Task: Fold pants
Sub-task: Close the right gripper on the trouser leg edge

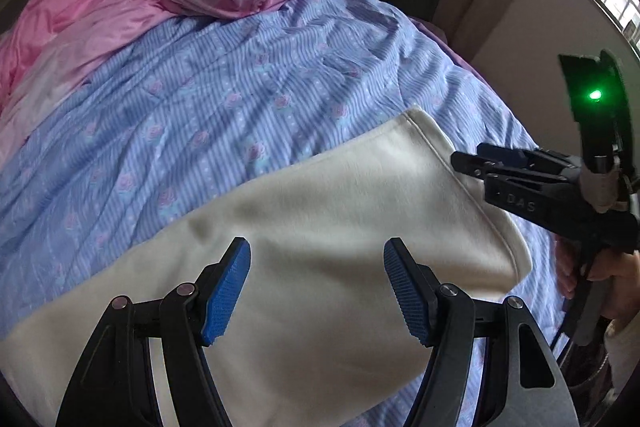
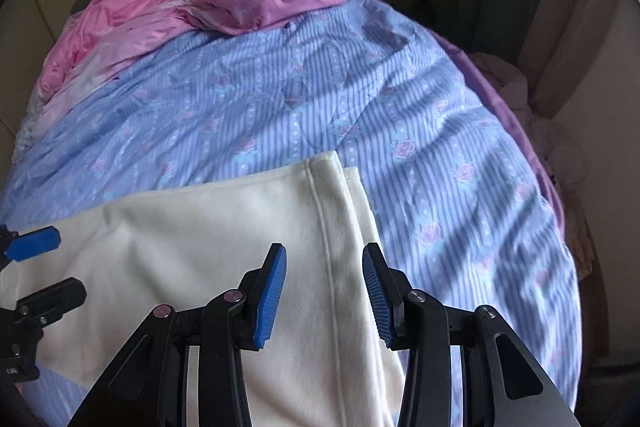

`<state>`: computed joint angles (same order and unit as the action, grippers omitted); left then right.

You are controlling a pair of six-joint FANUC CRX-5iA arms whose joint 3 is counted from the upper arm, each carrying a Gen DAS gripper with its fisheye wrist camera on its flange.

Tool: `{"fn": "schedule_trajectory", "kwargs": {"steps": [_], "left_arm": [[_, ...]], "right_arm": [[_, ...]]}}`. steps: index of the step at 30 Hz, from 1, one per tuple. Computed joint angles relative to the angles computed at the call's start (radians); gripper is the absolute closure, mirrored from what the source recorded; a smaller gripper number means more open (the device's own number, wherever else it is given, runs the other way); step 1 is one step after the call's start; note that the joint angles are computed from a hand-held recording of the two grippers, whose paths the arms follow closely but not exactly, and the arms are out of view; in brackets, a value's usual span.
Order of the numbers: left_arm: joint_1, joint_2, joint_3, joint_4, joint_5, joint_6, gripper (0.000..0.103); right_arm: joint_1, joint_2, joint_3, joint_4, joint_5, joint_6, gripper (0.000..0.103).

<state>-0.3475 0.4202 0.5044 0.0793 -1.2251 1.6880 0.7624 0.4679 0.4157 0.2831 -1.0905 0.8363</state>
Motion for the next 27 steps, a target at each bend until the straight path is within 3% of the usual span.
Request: {"fn": "schedule_trajectory", "kwargs": {"steps": [9, 14, 18, 21, 23, 27], "left_arm": [[0.005, 0.019, 0.000, 0.005, -0.008, -0.003, 0.035], [0.007, 0.017, -0.007, 0.007, -0.003, -0.007, 0.035], [0.002, 0.018, -0.003, -0.005, 0.003, -0.001, 0.035], [-0.001, 0.026, 0.011, -0.006, -0.009, 0.009, 0.035], [-0.001, 0.021, 0.005, -0.002, 0.001, -0.004, 0.035], [-0.010, -0.002, -0.013, -0.003, 0.025, -0.023, 0.035]], "right_arm": [[-0.058, 0.094, 0.112, -0.124, -0.059, 0.068, 0.063], [-0.060, 0.102, 0.125, -0.159, -0.063, 0.107, 0.090], [-0.041, 0.092, 0.111, -0.078, -0.039, 0.100, 0.092], [-0.049, 0.138, 0.184, -0.075, -0.107, 0.094, 0.092], [-0.057, 0.158, 0.209, -0.092, -0.146, 0.089, 0.085], [-0.034, 0.041, 0.033, 0.031, -0.049, -0.029, 0.058]]}}
